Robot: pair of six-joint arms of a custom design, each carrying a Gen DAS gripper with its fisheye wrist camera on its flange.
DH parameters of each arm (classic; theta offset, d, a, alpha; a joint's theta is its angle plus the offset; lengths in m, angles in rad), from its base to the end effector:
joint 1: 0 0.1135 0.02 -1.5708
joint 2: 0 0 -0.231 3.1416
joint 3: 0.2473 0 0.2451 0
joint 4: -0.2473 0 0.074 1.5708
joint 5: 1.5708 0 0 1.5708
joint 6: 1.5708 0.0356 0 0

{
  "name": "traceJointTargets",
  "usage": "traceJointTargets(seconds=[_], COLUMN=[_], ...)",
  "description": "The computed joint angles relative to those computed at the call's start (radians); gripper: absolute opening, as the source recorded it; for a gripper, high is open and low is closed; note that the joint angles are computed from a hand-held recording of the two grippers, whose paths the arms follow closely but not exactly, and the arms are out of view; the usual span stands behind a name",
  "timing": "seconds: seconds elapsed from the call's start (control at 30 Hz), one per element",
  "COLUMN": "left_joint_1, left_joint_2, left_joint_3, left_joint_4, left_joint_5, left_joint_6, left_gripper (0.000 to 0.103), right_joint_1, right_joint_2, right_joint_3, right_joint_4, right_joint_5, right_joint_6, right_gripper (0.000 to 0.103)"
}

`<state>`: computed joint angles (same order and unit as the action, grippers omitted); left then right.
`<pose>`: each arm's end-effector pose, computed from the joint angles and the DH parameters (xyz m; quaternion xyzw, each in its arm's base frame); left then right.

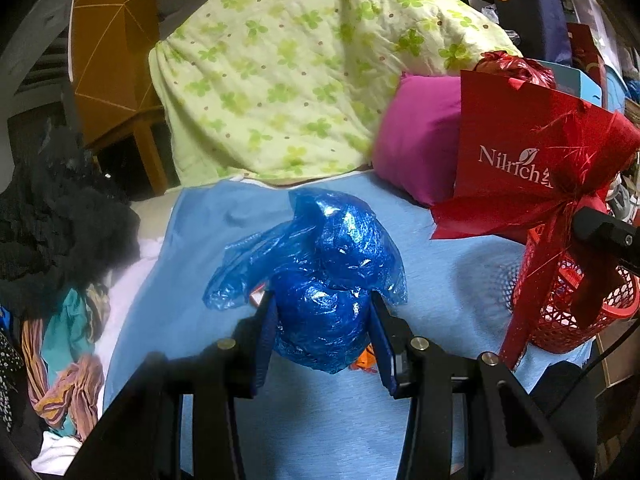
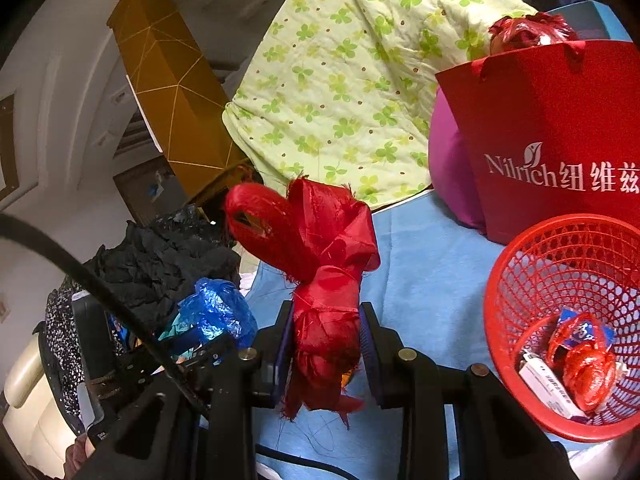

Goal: Collect trash
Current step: 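Lift the blue bag and red ribbon and carry both toward the red mesh basket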

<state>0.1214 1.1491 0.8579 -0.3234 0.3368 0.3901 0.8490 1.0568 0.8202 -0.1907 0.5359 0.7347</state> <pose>0.2577 0.0196 0.2515 0.1937 0.8571 -0.0292 0.4765 0.1767 0.1732 0.2739 0.0967 0.8178 0.2149 0.5250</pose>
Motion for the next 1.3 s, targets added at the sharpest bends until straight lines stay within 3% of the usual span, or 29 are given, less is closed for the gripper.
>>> traceJointTargets(seconds=[1.3], left_joint_1=[-0.22], left_joint_2=[-0.107], left_joint_3=[0.005], left_joint_4=[-0.068], left_joint_5=[-0.109], left_joint_6=[-0.006], left_gripper=[0.046], right_joint_1=[0.149], right_joint_2=[-0.281], right_joint_3=[-0.081], right_joint_4=[-0.201], right_joint_5=[0.258], right_joint_6=[0.118], right_gripper=[0.033])
